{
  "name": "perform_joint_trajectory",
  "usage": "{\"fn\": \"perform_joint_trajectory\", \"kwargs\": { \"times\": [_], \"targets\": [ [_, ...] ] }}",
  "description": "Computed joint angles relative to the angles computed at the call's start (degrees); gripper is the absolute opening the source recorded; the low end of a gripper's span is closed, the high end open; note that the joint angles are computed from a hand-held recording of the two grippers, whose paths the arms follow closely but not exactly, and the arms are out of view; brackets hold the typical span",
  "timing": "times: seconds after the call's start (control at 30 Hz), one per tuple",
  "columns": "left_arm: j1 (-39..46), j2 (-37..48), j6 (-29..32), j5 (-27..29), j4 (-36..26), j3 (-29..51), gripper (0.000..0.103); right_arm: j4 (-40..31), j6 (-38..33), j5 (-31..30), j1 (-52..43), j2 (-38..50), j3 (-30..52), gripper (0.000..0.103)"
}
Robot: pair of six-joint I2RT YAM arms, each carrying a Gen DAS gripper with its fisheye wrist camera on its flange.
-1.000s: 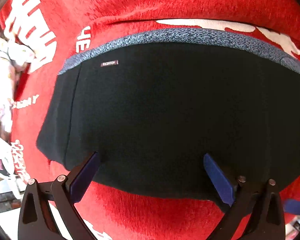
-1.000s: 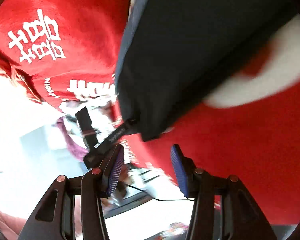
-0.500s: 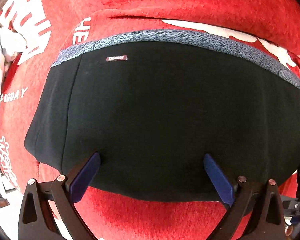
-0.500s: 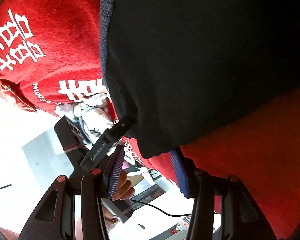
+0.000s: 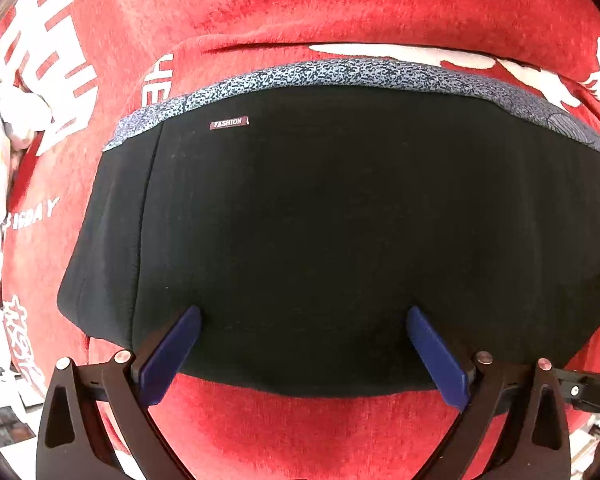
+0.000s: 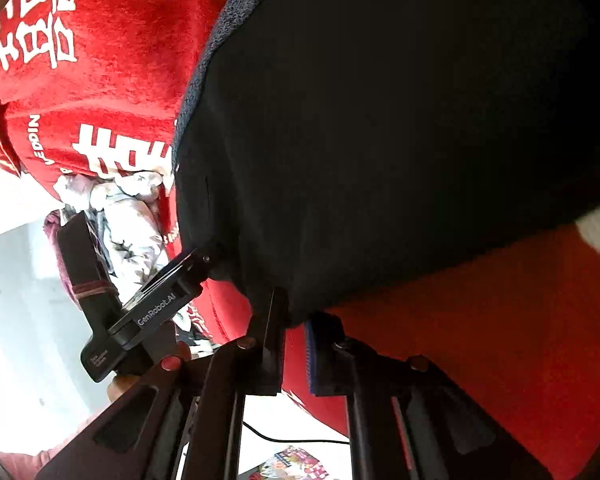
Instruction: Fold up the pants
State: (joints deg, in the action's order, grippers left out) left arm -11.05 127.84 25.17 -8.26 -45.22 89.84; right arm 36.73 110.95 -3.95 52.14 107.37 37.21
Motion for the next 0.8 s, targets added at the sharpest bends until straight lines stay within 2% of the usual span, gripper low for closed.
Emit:
{"fn": "perform_joint_trajectory", "kwargs": {
  "times": [0.03,0.1,0.17,0.27,0.37,0.4,0.47,0.57,0.7,0.8],
  "targets": [
    [-0.6,-0.8,-0.9,-0.4,-0.5,-0.6,0.103,-3.9,-2.0,-0.9,-0.3,-1.5,1.0,0.008],
    [-1.4,-1.4,-2.0,-1.5,-1.2,-0.7,0.103,-6.4,-4.5,-3.1,-1.2,-3.0,1.2,0.013],
    [-2.3,-2.6,-2.6,-2.9,-1.0,-1.8,0.103,-8.4,-4.6,-5.1,-1.3,-5.3,-0.3,0.019],
    [-3.8,-4.3,-4.2,-4.3,-2.3,-2.6,0.103,-11.6,-3.7,-4.9,-0.5,-10.4,-4.1,0.026],
    [-6.4,-7.3,-7.0,-3.8,-4.8,-4.1,0.103,-12.8,-1.5,-2.9,1.0,-16.3,-8.8,0.053],
    [-7.3,-8.2,-7.6,-3.3,-5.2,-4.6,0.103,-13.2,-1.0,-2.3,1.4,-17.9,-9.9,0.055],
    [-10.2,-10.1,-9.4,-2.5,-6.1,-5.9,0.103,-14.5,-0.5,-1.2,2.2,-22.4,-12.7,0.056],
    [-15.0,-9.9,-13.2,-3.6,-9.0,-5.1,0.103,-20.7,0.3,0.7,3.3,-30.2,-15.6,0.056],
    [-21.6,-7.5,-19.1,-2.3,-11.8,-2.9,0.103,-32.0,2.7,4.7,5.7,-42.0,-18.8,0.058],
    [-27.1,-5.4,-22.2,-1.0,-13.0,-1.2,0.103,-43.1,7.2,9.9,9.9,-52.3,-20.8,0.059]
  ]
}}
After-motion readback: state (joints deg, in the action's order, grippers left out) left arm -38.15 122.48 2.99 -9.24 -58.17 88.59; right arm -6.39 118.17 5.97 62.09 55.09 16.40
